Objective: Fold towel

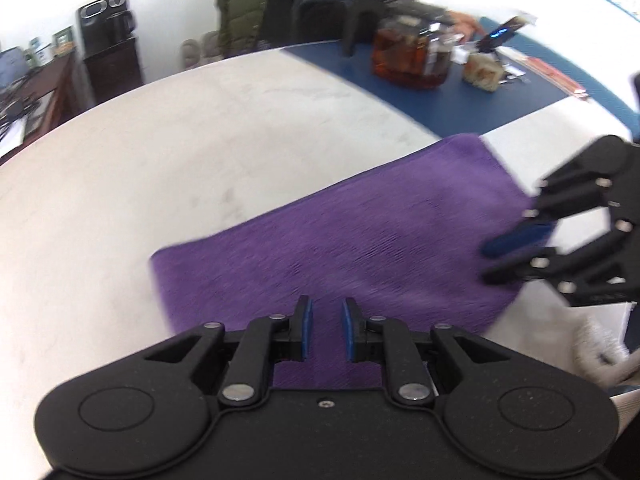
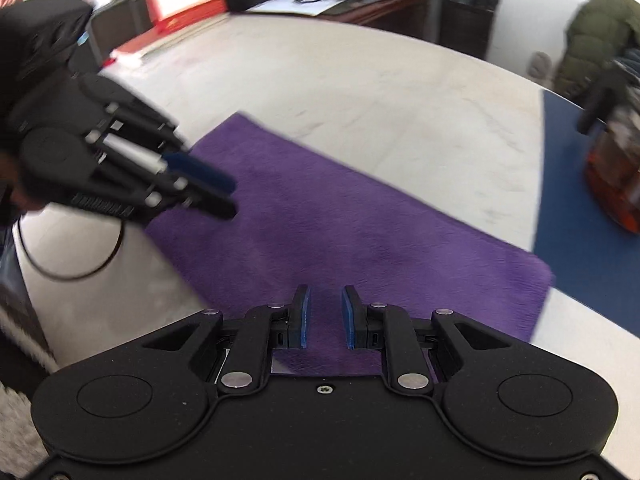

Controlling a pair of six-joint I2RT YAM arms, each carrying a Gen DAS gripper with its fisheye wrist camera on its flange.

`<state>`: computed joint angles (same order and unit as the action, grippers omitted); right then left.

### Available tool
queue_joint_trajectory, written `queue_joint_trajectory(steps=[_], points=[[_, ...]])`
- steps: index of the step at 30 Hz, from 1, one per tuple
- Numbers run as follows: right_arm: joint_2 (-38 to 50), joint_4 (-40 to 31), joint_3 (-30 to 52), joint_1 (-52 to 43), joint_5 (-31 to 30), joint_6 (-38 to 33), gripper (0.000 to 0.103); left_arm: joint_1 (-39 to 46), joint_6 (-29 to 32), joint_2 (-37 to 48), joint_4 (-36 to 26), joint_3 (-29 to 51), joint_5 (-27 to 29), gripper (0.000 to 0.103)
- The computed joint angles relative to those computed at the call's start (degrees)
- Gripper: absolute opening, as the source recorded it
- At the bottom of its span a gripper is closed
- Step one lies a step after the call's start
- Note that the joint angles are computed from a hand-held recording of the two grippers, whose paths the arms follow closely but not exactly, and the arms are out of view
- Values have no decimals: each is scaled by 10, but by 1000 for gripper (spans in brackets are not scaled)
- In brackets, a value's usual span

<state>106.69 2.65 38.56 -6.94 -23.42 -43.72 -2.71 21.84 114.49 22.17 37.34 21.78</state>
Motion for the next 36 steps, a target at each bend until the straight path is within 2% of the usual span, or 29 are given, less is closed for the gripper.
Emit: queue_joint_trajectory(steps=[1, 4, 7, 9, 10, 12, 15, 18, 19, 21, 25, 27, 30, 32, 36], points=[[-5, 34, -27, -10, -9, -22, 16, 13, 0, 4, 5, 1, 10, 14], [-2, 60, -40, -61, -28, -3, 17, 31, 9, 6, 16, -1, 13, 14], [3, 87, -41, -86, -8, 8, 17, 35, 18, -7, 8, -2, -8, 14], [4, 78, -29, -94, 6, 33, 17, 31, 29, -39, 1, -18, -17, 14], [-7, 83, -34, -88, 19, 37, 17, 34, 37, -49, 1, -27, -1, 14], [-25, 90, -42, -73, 6, 35, 17, 39, 49, -80, -25, -41, 42, 15], [-27, 82, -34, -28, -45, 67, 17, 23, 65, -88, -53, -50, 73, 15], [7, 100, -30, 37, -65, 66, 17, 7, 80, -59, -41, -58, 37, 15], [19, 97, -25, 50, -69, 59, 17, 14, 75, -46, -20, -64, 45, 15], [34, 89, -20, 51, -62, 48, 17, 42, 61, -41, -27, -61, 62, 15], [44, 47, 10, -45, -78, 44, 16, 78, 63, -53, -62, -49, 56, 15], [41, 23, 35, -84, -50, 56, 16, 80, 58, -66, -77, -41, 48, 15], [32, 24, 44, -89, -21, 75, 16, 79, 42, -80, -97, -15, 62, 15], [28, 38, 57, -67, -40, 105, 16, 69, 31, -78, -100, 3, 61, 15], [64, 67, 83, 22, -69, 133, 16, 9, 27, -7, -65, 60, 1, 15]])
